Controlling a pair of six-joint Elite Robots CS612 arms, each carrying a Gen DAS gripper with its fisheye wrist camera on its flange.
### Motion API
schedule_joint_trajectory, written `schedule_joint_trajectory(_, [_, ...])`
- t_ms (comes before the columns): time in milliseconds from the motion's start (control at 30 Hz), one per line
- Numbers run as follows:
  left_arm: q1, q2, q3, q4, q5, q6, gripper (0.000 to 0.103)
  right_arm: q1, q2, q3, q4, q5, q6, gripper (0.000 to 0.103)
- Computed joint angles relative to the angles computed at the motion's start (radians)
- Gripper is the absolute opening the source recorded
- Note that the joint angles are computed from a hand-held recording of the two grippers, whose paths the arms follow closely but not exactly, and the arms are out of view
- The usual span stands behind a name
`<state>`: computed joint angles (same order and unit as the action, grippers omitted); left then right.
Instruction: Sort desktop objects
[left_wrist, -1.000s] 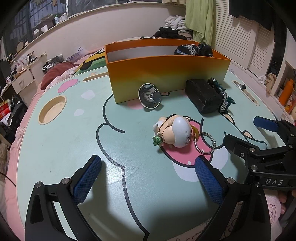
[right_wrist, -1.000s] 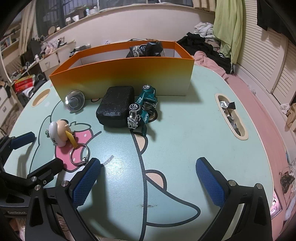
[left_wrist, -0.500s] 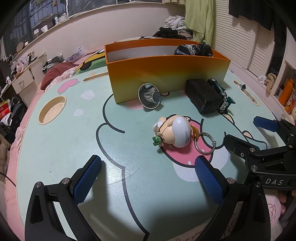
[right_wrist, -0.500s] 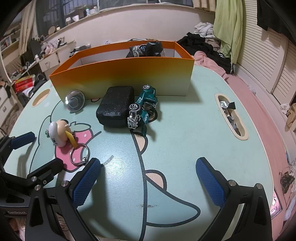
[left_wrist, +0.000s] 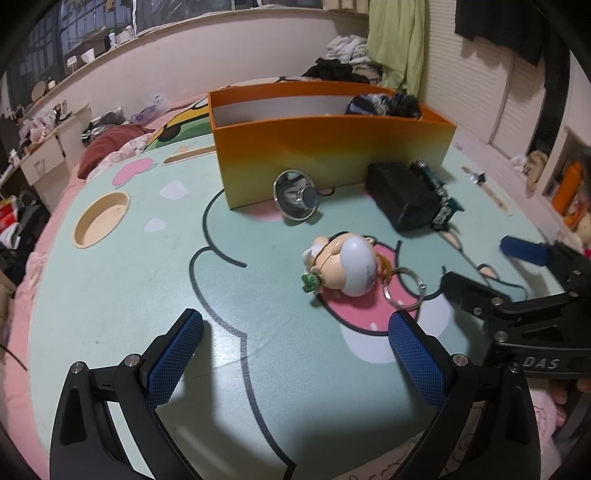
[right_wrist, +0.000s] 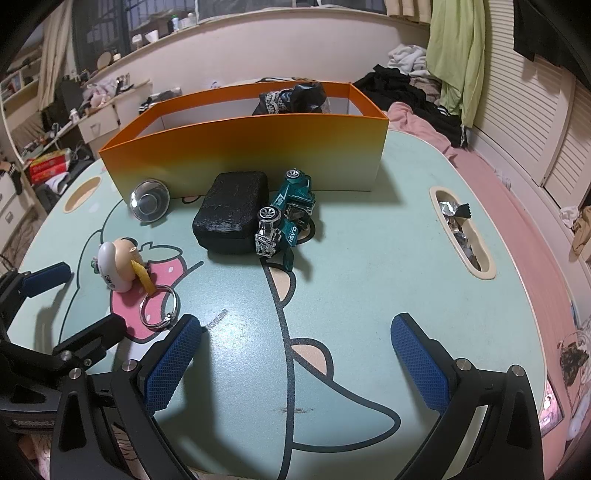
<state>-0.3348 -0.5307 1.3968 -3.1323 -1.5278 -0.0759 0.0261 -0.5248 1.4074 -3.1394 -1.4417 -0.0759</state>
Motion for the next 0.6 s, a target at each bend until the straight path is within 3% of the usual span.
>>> schedule_joint_trajectory(167, [0.003, 0.005, -0.015, -0.005, -0.025, 0.022, 0.076, 0.0, 0.001, -0.003, 0.001, 0.002, 0.001, 0.103])
schedule_joint_trajectory(267, [0.004, 0.001, -0.024, -0.017, -0.035, 0.015, 0.066, 0.0, 0.001, -0.004, 0.003, 0.003, 0.001, 0.103])
schedule_joint_trajectory(333, [0.005, -0.005, -0.017, -0.044, -0.041, 0.013, 0.066, 0.0, 0.001, -0.004, 0.003, 0.003, 0.001, 0.103])
schedule_joint_trajectory(400, [0.005, -0.013, -0.018, -0.022, -0.055, 0.024, 0.061, 0.0, 0.001, -0.005, 0.003, 0.003, 0.002, 0.103])
schedule_joint_trajectory(500, [0.006, -0.005, -0.044, 0.052, -0.103, 0.053, 0.046, -0.001, 0.001, -0.005, 0.003, 0.004, 0.002, 0.103])
schedule_joint_trajectory(600, [0.011, -0.004, -0.034, 0.024, -0.128, 0.039, 0.041, -0.003, 0.001, -0.002, -0.008, 0.016, 0.011, 0.103])
